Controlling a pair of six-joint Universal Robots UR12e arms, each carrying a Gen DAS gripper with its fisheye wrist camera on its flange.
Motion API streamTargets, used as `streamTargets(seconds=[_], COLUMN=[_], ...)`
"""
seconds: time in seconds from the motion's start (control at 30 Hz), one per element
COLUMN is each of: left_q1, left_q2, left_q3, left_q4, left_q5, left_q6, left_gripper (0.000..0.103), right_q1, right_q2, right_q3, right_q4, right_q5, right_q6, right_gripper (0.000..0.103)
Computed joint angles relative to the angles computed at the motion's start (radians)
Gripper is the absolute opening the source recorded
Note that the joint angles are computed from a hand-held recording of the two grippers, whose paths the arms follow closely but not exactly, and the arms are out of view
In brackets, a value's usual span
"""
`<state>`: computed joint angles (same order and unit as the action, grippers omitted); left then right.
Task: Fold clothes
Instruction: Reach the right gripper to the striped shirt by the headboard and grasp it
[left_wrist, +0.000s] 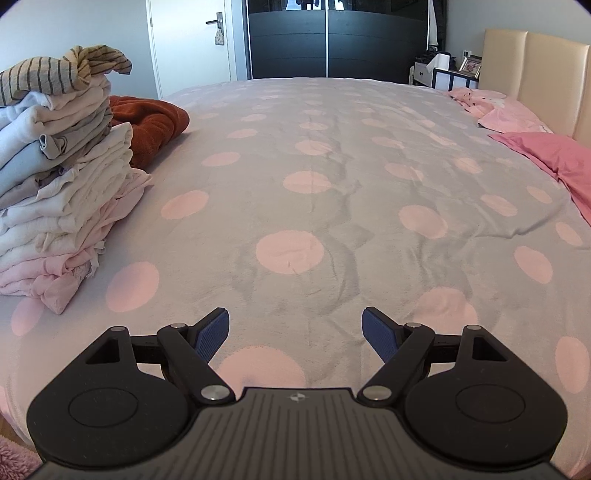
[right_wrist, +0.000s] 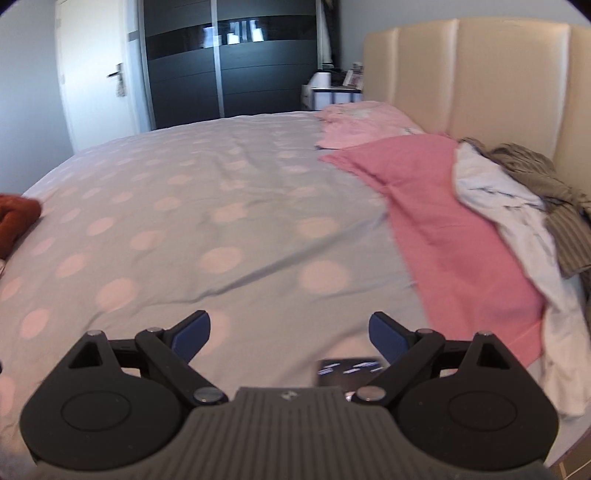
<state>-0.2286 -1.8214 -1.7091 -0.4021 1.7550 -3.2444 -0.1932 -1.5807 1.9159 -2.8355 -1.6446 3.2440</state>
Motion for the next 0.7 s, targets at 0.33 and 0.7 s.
streamTargets(seconds=[0.33,0.7], left_q1=[-0.008,-0.025], left_q2=[-0.029,-0.084], left_q3=[0.029,0.081], left_q4=[-0.043,-0.063], left_q5=[0.032,0.082], left_q6=[0.014,0.032], left_gripper=[0.079,0.079], right_q1=[-0.184,-0.327], right_q2=[0.029,0.128], right_q3=[-0.031,-0.154], right_q4=[0.026,-0.026], right_q5=[-0.133,-0.250], right_q6=[-0.054,-0.097], right_gripper=[0.086,0.085])
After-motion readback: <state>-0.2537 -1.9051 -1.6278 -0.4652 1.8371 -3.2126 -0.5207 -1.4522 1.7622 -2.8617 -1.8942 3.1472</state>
